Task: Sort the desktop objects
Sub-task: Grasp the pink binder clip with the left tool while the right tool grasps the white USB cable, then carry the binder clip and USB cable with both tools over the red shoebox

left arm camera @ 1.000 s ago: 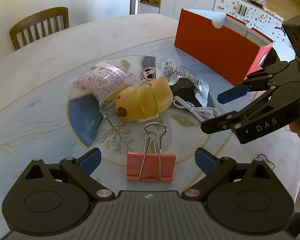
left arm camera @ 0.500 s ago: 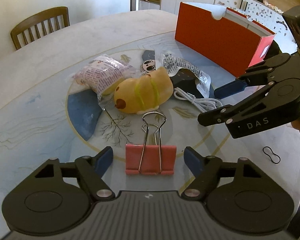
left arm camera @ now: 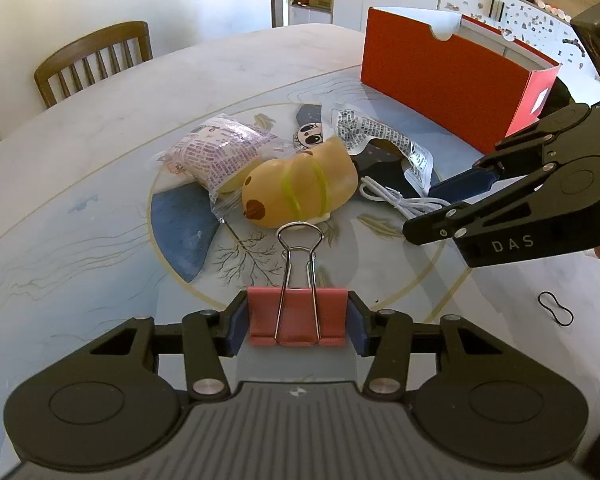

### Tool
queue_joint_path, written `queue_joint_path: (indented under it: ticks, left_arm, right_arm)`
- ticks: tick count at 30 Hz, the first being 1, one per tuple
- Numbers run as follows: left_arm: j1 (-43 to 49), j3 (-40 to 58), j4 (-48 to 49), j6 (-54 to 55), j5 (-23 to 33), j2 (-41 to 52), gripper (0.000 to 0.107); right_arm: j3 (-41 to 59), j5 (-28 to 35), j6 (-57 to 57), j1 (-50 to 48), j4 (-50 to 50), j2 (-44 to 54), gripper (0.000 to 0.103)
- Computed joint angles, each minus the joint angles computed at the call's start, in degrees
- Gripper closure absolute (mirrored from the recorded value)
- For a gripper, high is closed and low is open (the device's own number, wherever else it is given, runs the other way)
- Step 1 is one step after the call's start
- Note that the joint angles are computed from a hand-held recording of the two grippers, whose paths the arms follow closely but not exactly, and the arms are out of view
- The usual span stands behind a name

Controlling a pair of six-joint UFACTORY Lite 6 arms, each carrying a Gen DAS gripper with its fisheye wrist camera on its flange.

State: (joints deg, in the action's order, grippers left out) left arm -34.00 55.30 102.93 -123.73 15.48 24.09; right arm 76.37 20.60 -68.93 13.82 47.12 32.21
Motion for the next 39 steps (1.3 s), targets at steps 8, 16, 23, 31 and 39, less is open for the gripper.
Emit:
queue_joint_path:
  ticks: [8, 16, 23, 31, 39]
  left_arm:
    - [0.32, 1.09, -5.58, 5.17, -0.87, 0.24, 0.059]
    - [1.38, 0.52, -10.35, 7.24, -2.85, -1.38, 0.059]
    - [1.10, 0.62, -17.76, 12.80, -3.13, -3.74, 0.059]
    - [-0.11, 3.31, -32.86, 27.51, -3.33, -4.63, 0.059]
    - [-2.09, 8.14, -48.94, 44.12, -2.34, -4.36, 0.059]
  right_arm:
    - [-0.14, 0.58, 2.61, 0.25, -1.08, -0.64, 0.083]
    - [-1.14, 4.22, 0.89, -2.75, 2.37, -2.53, 0.084]
    - [-2.07, 7.23, 0.31, -5.11, 3.27, -5.09, 0.085]
    - [-4.46, 9.59, -0.81, -7.69, 4.53, -9.16, 0.086]
    - [-5.62, 12.86, -2.07, -12.10, 5.77, -12.62, 0.086]
